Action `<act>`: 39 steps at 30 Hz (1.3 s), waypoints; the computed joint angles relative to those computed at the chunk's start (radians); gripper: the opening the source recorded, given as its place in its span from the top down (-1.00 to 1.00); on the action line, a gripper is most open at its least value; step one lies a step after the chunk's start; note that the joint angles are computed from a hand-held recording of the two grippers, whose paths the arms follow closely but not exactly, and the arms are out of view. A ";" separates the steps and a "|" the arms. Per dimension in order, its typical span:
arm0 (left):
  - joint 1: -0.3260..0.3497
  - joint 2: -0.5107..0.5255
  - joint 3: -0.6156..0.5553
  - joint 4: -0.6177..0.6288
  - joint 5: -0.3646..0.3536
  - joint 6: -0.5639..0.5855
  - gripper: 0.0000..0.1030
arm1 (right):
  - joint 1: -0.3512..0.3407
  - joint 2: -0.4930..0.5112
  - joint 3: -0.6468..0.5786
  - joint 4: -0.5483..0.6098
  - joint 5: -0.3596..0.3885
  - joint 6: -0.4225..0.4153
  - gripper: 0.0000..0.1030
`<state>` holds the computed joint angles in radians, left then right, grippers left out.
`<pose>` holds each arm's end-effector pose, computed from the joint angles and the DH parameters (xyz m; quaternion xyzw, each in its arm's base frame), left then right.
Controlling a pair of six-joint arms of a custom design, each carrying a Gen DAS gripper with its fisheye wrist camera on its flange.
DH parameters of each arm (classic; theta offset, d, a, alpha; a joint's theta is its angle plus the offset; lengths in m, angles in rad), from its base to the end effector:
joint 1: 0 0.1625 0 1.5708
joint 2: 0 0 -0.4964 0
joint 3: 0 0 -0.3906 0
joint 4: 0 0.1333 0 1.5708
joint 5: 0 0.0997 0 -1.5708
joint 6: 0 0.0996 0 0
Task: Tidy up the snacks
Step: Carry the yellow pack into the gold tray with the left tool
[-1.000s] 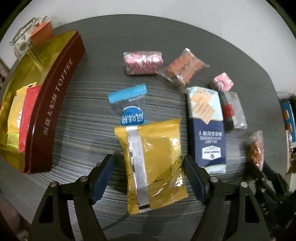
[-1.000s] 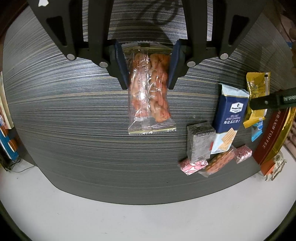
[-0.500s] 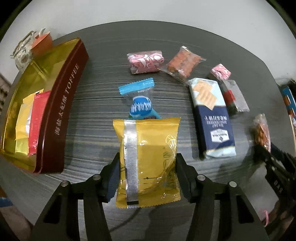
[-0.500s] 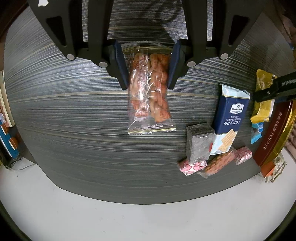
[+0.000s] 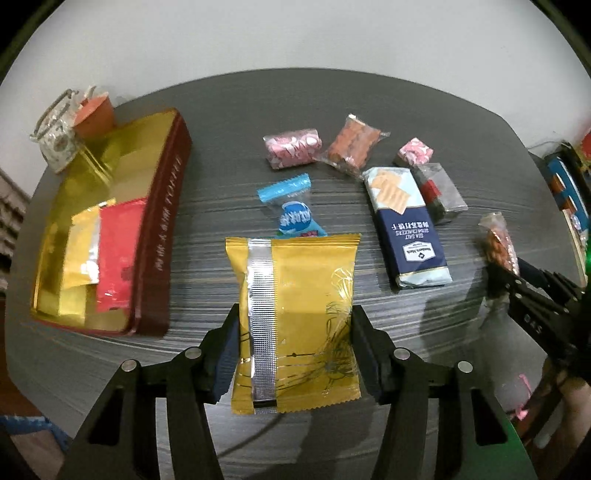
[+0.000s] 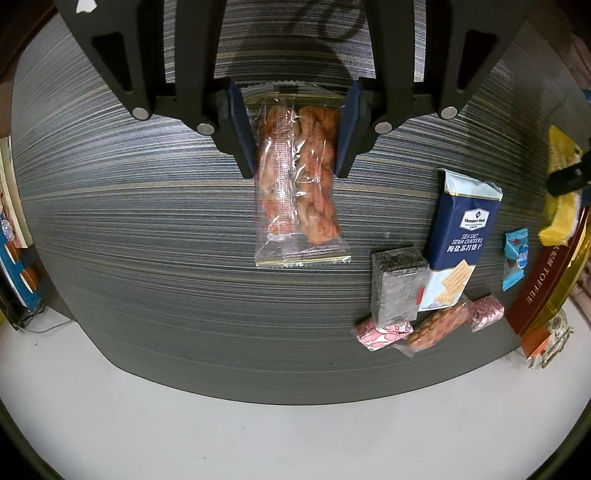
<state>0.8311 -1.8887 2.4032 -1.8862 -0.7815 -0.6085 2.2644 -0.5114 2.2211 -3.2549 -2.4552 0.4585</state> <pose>-0.0304 -0.3360 0.3533 0.0983 0.9141 -0.1671 0.3562 0.3481 -0.3307 -0.0471 0.1114 -0.8969 0.2234 0.3651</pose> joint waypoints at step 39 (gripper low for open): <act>0.527 0.003 -0.203 -0.470 0.046 0.547 -0.10 | 0.000 0.004 -0.012 0.033 -0.027 0.073 0.20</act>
<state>1.3579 -1.8860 2.2005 -2.3565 -0.7352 -0.0620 2.2648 -0.5077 2.2091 -3.2220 -2.4826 0.5319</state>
